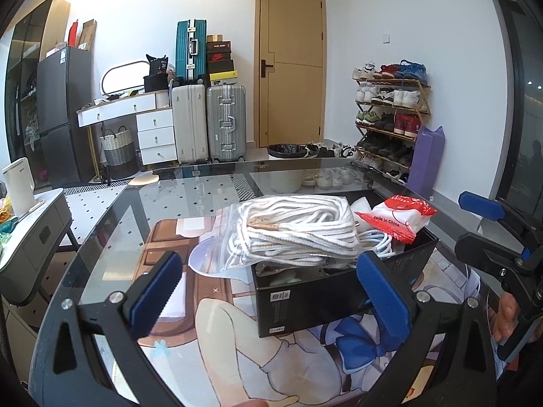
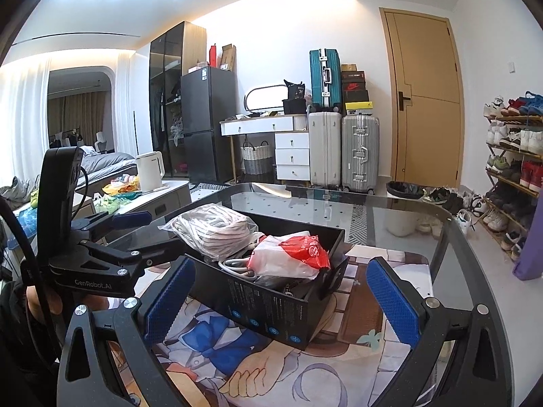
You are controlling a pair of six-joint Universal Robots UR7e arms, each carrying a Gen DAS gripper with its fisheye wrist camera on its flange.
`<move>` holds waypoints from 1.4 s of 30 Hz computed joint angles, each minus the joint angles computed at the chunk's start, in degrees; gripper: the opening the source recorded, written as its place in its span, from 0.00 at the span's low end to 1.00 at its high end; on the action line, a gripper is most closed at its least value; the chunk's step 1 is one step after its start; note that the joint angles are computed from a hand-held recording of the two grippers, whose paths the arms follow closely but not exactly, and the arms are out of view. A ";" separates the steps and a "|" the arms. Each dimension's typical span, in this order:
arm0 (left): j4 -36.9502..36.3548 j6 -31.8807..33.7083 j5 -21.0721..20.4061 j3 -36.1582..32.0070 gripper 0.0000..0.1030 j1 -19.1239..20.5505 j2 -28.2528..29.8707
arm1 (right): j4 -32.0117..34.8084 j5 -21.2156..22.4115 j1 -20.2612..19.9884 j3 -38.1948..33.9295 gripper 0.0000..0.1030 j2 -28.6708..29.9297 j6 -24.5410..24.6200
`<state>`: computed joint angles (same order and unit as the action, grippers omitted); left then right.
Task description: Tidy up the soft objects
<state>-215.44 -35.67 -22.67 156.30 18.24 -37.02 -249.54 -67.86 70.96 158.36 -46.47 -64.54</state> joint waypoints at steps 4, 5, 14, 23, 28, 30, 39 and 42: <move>-1.68 1.11 0.01 -0.17 1.00 -0.01 0.96 | 0.22 0.05 -0.21 0.17 0.99 -0.34 -0.30; -1.89 1.44 -0.03 -0.29 1.00 0.11 1.08 | 0.29 -0.01 -0.12 0.14 0.99 -0.40 -0.21; -1.67 0.38 -0.21 -0.08 1.00 0.33 0.90 | 0.33 -0.06 -0.09 0.16 0.99 -0.44 -0.28; -1.64 -0.06 -0.34 0.32 1.00 0.19 0.84 | 0.32 -0.08 -0.08 0.16 0.99 -0.46 -0.29; -1.78 0.25 -0.27 0.21 1.00 0.24 0.91 | 0.31 -0.10 -0.07 0.19 0.99 -0.44 -0.32; -1.58 0.23 -0.33 0.16 1.00 0.30 0.77 | 0.48 -0.15 -0.03 0.13 0.99 -0.53 -0.27; -1.50 0.21 -0.33 0.14 1.00 0.29 0.71 | 0.33 -0.19 0.01 0.19 0.99 -0.45 -0.27; -1.44 0.15 -0.29 0.14 1.00 0.27 0.70 | 0.31 -0.18 0.03 0.17 0.99 -0.44 -0.26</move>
